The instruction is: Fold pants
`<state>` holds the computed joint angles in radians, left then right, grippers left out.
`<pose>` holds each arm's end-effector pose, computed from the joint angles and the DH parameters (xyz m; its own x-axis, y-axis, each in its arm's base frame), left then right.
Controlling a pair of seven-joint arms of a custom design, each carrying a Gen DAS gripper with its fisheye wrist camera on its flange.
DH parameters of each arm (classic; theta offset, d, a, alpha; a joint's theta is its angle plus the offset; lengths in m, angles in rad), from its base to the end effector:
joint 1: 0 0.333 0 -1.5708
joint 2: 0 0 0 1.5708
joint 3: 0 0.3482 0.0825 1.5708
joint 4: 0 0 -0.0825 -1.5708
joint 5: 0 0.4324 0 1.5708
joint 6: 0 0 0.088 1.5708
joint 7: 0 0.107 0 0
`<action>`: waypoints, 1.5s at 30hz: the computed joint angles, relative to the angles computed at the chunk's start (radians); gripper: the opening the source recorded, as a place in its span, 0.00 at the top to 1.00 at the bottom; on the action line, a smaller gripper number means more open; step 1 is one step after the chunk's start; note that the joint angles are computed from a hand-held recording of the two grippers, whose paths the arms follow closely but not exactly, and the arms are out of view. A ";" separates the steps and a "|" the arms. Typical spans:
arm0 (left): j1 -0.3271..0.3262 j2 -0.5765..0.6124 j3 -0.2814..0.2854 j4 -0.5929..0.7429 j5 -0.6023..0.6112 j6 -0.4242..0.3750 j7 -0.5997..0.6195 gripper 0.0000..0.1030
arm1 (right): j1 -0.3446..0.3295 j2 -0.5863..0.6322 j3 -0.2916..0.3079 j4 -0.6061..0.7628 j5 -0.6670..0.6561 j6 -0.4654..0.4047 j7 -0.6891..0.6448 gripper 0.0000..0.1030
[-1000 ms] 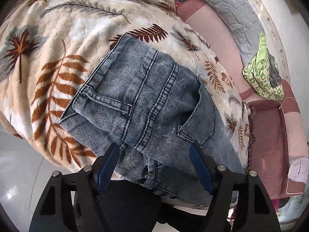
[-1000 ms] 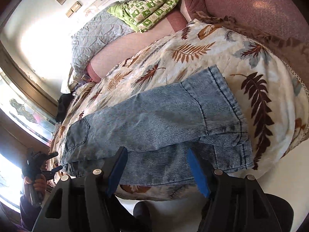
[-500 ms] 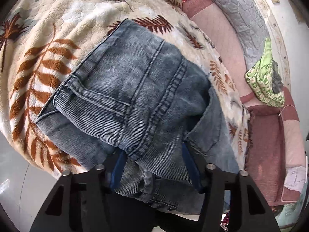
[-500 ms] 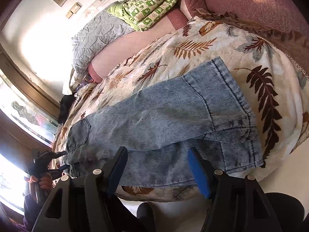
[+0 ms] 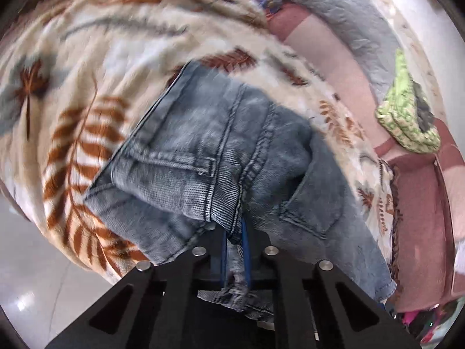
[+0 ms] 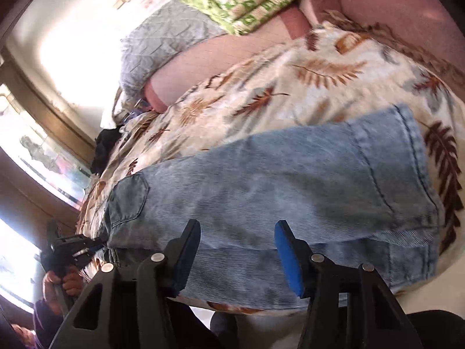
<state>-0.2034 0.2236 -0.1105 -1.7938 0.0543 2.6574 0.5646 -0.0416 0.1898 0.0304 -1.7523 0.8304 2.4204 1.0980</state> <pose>0.6839 -0.2170 0.5095 0.4597 -0.7393 0.4921 -0.6797 -0.6495 -0.3408 0.7075 -0.0061 0.5263 0.1155 -0.8515 -0.5114 -0.8311 0.1992 -0.5193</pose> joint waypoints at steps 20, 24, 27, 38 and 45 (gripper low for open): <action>-0.036 -0.030 0.001 0.050 0.233 -0.087 -0.043 0.92 | -0.008 -0.033 -0.013 -0.046 0.054 0.017 0.053 0.45; -0.026 -0.045 -0.005 0.033 0.222 -0.093 -0.025 0.92 | -0.029 -0.058 -0.041 -0.093 0.118 0.038 0.096 0.45; -0.019 -0.060 -0.005 0.019 0.223 -0.098 -0.024 0.92 | -0.058 -0.060 -0.058 -0.116 0.239 0.046 0.127 0.45; 0.005 -0.079 -0.015 -0.020 0.199 -0.108 -0.019 0.92 | -0.072 -0.070 -0.070 -0.161 0.301 0.086 0.236 0.44; 0.015 -0.091 -0.026 -0.074 0.147 -0.152 0.006 0.91 | -0.088 -0.006 -0.064 -0.052 0.323 0.096 0.192 0.44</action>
